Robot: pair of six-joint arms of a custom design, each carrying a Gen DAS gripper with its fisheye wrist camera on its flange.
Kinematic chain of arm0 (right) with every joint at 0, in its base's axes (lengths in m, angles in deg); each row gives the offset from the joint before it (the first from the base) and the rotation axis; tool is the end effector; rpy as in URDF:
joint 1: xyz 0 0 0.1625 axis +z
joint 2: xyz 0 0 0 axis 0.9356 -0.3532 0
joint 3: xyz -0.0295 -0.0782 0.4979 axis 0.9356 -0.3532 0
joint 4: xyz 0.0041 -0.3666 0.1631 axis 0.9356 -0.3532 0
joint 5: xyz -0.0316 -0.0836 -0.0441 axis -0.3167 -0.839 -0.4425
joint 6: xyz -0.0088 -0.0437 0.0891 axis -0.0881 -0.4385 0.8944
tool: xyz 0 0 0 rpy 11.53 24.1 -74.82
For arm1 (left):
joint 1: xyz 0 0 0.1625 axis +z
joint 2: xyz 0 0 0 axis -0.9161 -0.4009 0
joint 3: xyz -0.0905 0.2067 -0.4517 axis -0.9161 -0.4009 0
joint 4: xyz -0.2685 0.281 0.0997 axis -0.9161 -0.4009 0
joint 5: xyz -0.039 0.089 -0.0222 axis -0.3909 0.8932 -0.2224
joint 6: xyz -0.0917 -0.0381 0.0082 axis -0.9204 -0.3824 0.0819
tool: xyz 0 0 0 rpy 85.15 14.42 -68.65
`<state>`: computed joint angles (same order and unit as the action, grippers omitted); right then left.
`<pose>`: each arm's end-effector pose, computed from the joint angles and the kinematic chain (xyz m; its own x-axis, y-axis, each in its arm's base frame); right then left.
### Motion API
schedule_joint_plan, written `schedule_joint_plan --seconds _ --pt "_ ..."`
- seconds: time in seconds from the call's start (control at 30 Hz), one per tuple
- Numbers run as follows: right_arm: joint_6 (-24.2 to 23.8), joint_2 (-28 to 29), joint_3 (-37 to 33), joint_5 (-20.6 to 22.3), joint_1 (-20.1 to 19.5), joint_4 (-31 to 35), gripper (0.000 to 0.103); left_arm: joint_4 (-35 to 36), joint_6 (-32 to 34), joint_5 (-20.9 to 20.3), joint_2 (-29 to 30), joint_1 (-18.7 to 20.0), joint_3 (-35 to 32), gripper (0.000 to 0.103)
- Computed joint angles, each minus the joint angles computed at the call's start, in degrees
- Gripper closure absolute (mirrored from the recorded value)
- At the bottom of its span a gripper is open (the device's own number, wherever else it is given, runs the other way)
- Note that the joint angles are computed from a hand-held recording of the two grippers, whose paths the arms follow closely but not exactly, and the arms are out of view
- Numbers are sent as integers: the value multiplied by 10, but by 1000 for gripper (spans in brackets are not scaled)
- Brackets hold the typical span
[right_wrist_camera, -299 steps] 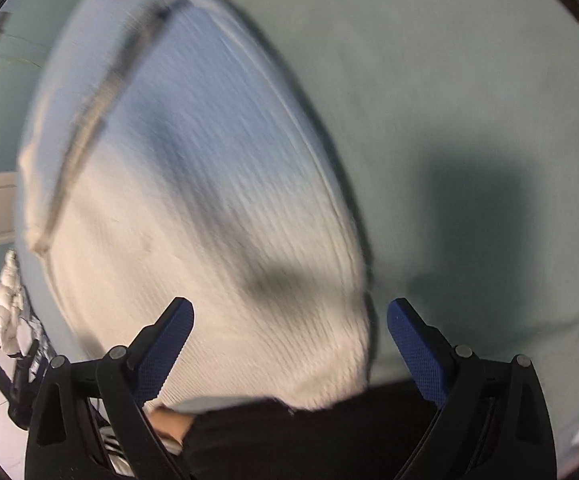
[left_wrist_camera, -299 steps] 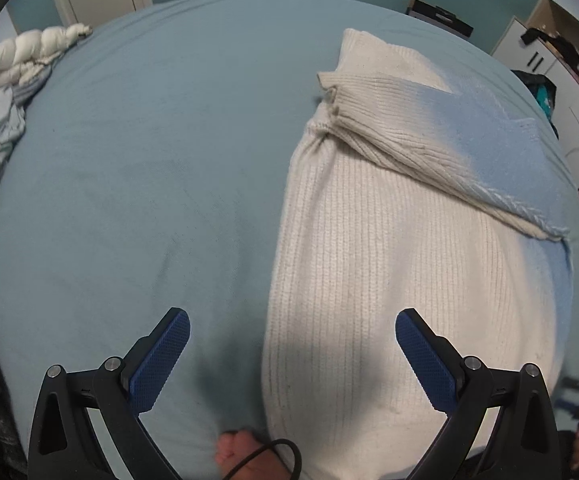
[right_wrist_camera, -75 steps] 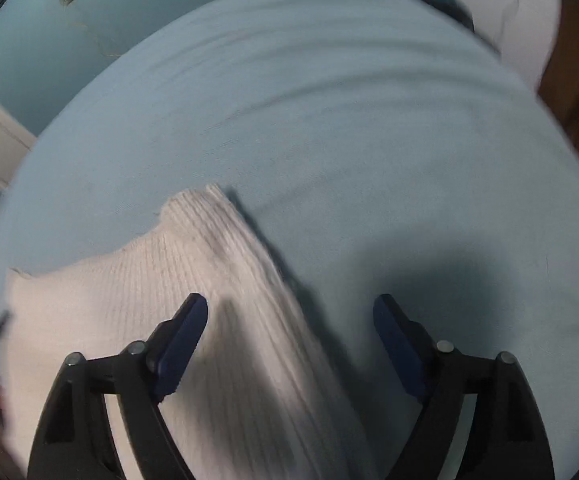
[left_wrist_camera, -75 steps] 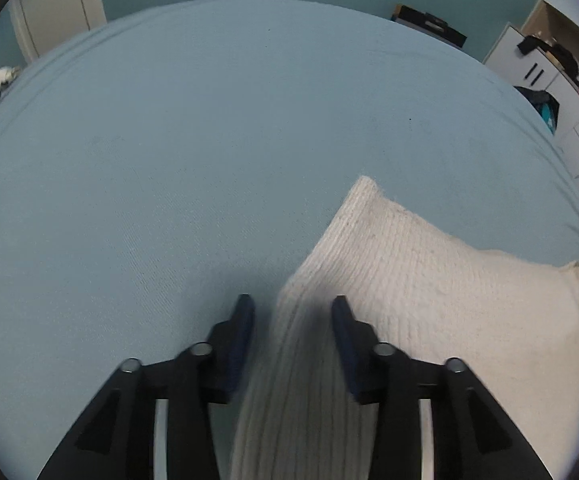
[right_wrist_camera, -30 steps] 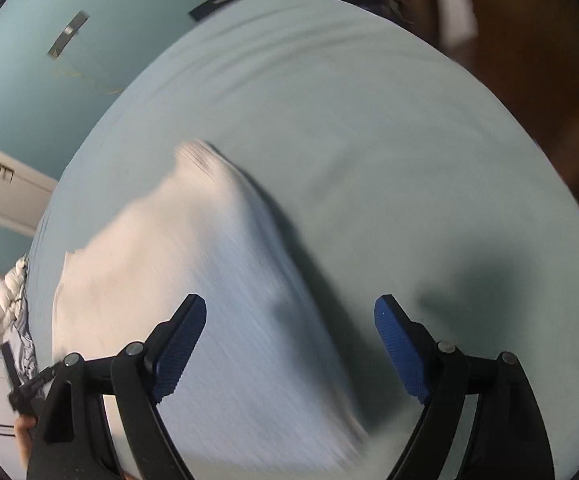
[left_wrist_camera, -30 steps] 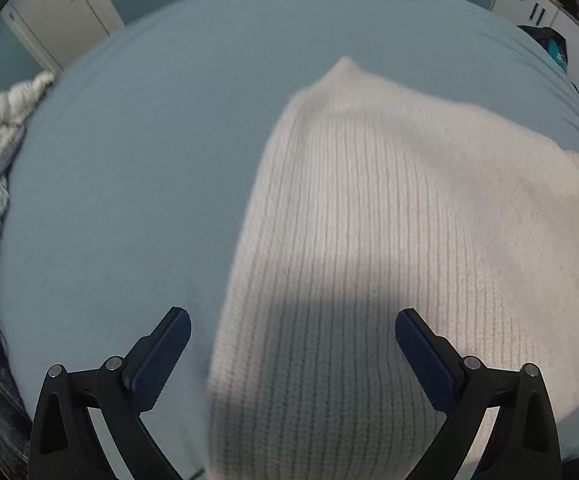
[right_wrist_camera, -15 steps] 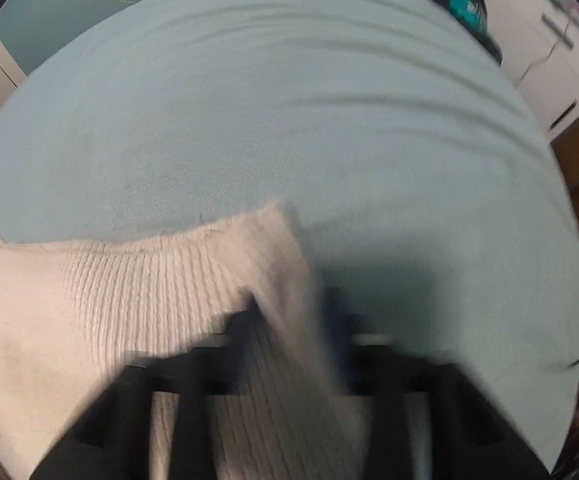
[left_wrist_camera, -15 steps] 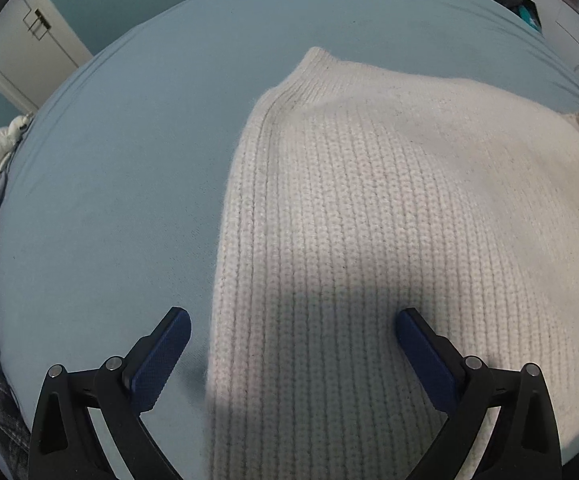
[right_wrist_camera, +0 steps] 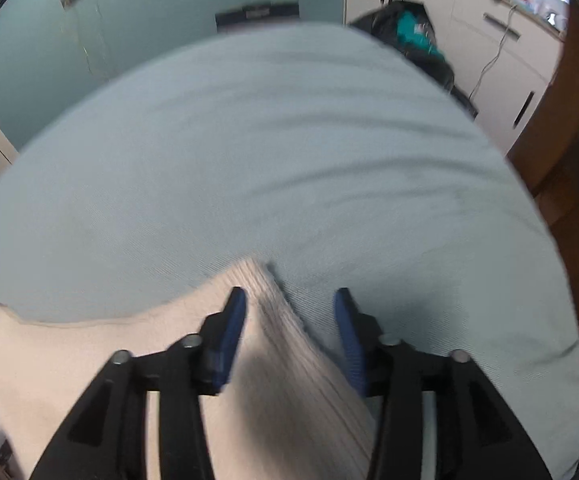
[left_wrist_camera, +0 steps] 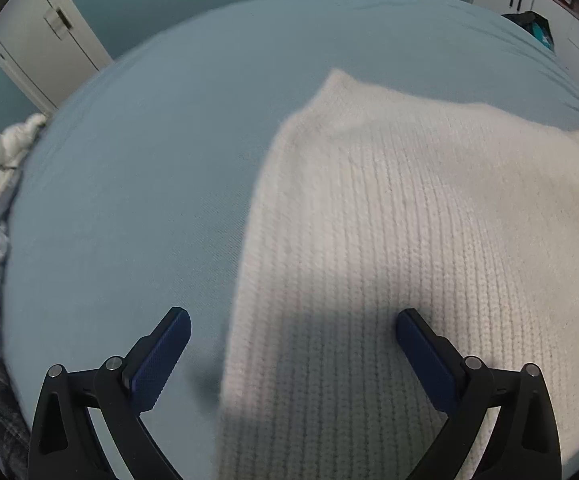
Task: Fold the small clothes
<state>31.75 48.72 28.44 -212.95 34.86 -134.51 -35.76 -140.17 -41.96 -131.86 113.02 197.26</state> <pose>0.2646 -0.7486 0.1149 -0.6733 -0.2658 0.6900 -0.5590 0.7938 -0.2397 -0.1618 -0.4816 0.2299 -0.5092 -0.3496 -0.7864 0.0414 0.9028 -0.4282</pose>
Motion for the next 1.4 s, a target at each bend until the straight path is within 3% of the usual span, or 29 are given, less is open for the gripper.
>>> schedule_joint_plan --seconds 0.07,0.1,0.2,0.23,0.37,0.47,0.57,0.63,0.67,0.8,0.93,1.1,1.17,1.2,1.27,1.33,1.4 --pt "11 -36 46 32 16 -17 30 78 -56 24 3 -18 -19 0" --pt "2 -62 78 56 20 -31 26 91 -69 34 -1 -30 -22 0" --pt "-42 -118 183 88 40 -117 10 48 -42 38 -13 -65 -15 0" --pt "-43 -139 225 100 45 -134 0 21 -26 25 -15 -79 -6 0" --pt "-25 -189 319 166 15 -131 1 -127 85 -47 8 -104 25 0" --pt "17 -189 350 165 -2 -106 1 -153 140 -88 49 -98 28 0" --pt "39 -157 358 106 -5 -97 1 -122 139 -71 88 -96 37 0" --pt "1 -116 353 32 -10 -131 1 -154 135 -76 84 -84 50 0" --pt "-13 -102 346 18 -19 -135 1 -173 131 -93 78 -72 51 0" --pt "-89 -64 338 9 -24 -223 1 -200 151 -80 73 -62 60 0" --pt "-81 -68 339 16 -19 -241 1 -176 139 -85 65 -72 51 0" --pt "-75 -118 377 21 -14 -365 1 -78 73 -81 59 -100 28 0" --pt "-28 -138 372 10 -28 -335 1 -62 58 -84 61 -105 26 0" --pt "16 -148 361 2 -41 -290 1 -59 51 -83 62 -104 29 0" --pt "72 -151 344 -3 -62 -216 1 -50 53 -62 84 -76 19 0" --pt "72 -133 318 -33 -69 -184 1 -38 40 -31 100 -81 17 0" --pt "35 -115 313 -47 -63 -230 1 0 28 -27 111 -85 -3 0"
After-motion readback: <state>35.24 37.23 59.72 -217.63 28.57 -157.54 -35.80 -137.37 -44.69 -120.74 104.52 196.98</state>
